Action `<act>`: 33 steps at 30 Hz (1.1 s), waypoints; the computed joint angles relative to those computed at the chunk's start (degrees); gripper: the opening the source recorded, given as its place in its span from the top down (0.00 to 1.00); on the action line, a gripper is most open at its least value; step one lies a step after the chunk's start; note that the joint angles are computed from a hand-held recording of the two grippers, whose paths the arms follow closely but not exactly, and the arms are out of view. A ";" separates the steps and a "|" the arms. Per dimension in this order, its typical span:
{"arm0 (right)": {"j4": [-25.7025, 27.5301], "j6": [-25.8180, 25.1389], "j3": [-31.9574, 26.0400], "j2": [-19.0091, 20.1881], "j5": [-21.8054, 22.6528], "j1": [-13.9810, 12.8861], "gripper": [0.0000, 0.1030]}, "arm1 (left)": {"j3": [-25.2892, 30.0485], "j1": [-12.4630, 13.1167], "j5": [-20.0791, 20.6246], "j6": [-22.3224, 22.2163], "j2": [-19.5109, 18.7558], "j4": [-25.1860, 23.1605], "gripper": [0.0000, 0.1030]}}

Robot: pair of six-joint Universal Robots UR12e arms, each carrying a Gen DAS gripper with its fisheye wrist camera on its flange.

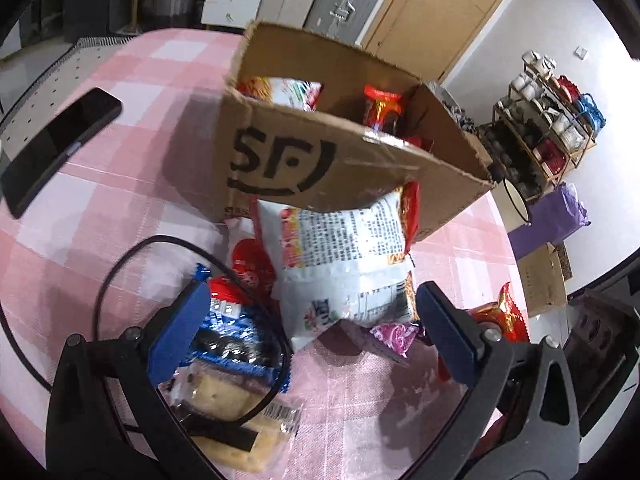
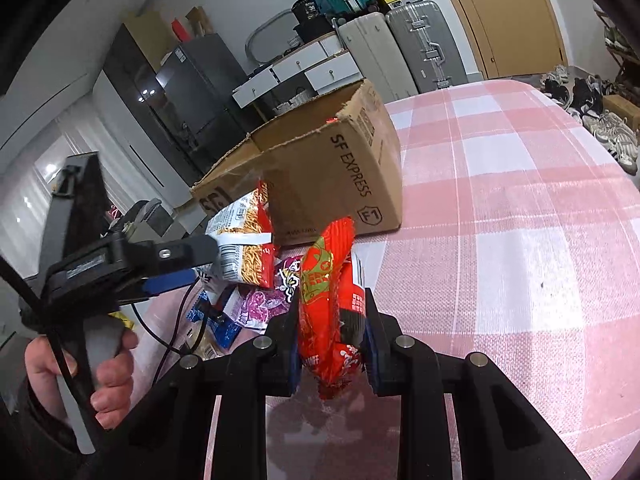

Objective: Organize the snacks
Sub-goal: 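Grasp a white noodle bag with the left tool while the right tool holds the red bag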

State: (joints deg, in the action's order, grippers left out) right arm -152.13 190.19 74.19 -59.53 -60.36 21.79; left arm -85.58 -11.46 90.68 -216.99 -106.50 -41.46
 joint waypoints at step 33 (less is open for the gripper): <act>-2.05 2.52 0.75 -0.06 0.82 -0.47 0.76 | -4.13 -0.34 -2.64 -2.57 1.61 6.42 0.51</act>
State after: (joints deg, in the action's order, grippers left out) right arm -154.18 192.71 74.95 -59.59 -59.54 21.31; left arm -89.70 -11.80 88.04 -219.56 -104.89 -35.04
